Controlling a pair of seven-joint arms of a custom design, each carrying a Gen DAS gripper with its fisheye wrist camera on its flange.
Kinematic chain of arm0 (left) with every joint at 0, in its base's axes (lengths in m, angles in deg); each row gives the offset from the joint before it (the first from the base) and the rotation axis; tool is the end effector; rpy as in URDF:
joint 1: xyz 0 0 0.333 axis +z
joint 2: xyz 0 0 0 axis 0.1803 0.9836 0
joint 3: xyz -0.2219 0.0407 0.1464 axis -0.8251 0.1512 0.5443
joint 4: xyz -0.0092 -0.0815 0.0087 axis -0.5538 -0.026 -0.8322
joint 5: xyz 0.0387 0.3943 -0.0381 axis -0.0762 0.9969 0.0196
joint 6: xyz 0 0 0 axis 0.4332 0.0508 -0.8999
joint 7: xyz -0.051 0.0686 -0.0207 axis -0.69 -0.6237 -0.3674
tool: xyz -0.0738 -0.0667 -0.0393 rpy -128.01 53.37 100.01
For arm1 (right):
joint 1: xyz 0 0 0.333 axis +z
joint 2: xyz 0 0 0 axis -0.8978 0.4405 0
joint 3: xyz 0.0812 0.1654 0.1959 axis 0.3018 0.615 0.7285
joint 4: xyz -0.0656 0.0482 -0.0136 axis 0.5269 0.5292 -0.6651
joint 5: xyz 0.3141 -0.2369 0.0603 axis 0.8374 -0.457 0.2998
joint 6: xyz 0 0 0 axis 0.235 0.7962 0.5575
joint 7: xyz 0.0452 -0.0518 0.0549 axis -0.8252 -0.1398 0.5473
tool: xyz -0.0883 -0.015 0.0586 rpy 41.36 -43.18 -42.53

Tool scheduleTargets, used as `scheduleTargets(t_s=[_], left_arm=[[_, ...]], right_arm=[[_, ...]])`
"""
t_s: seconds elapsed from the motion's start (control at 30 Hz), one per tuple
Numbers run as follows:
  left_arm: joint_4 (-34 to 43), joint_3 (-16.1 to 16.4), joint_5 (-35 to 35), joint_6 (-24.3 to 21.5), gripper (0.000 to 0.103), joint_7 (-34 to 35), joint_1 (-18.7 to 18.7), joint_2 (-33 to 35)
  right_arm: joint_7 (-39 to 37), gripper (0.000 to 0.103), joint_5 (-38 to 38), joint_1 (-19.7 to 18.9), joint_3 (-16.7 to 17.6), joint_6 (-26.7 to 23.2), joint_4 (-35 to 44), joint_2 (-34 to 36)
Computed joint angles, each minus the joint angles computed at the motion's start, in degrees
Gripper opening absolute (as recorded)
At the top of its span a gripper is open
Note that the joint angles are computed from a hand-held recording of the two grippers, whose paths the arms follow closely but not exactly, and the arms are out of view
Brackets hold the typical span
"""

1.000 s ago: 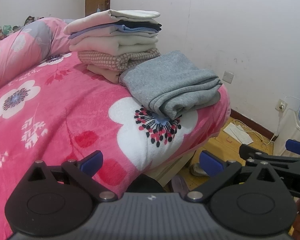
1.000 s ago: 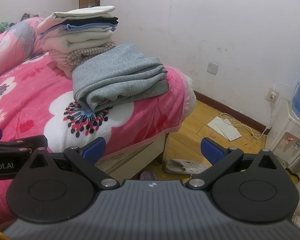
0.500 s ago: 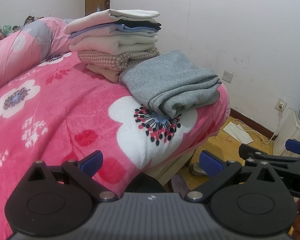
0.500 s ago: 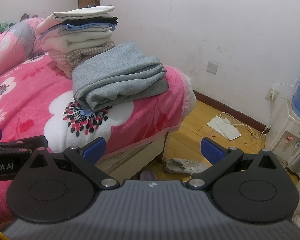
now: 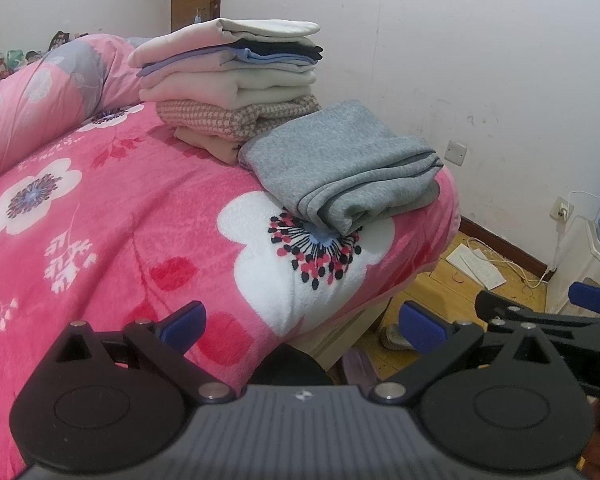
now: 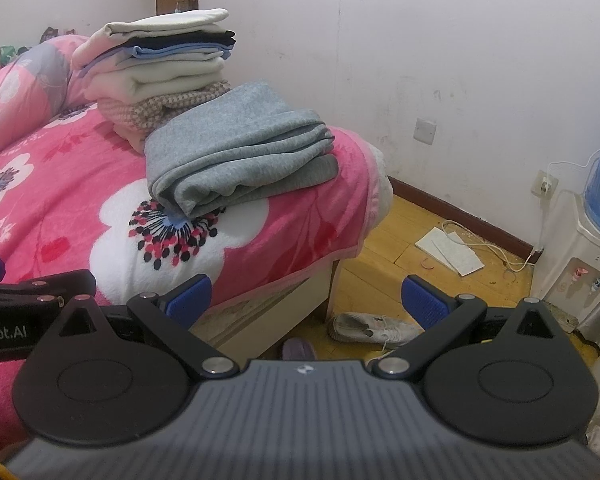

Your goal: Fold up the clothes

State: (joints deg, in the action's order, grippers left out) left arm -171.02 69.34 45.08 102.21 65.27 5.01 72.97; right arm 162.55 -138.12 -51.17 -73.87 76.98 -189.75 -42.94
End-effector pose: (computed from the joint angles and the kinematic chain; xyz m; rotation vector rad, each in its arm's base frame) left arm 0.6558 -0.1952 0.5082 -1.3442 2.1574 -1.0117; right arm 0.5859 0.1538 0.4878 -1.2724 2.1023 -1.0711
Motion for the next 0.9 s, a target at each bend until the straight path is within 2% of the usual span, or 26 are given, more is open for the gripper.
scheduleTargets(t_s=[0.9], left_arm=[[0.7, 0.3, 1.0, -0.6, 0.103, -0.7, 0.1, 0.5]], right_arm=[[-0.1, 0.102, 0.7, 0.1, -0.1, 0.4, 0.2, 0.3]])
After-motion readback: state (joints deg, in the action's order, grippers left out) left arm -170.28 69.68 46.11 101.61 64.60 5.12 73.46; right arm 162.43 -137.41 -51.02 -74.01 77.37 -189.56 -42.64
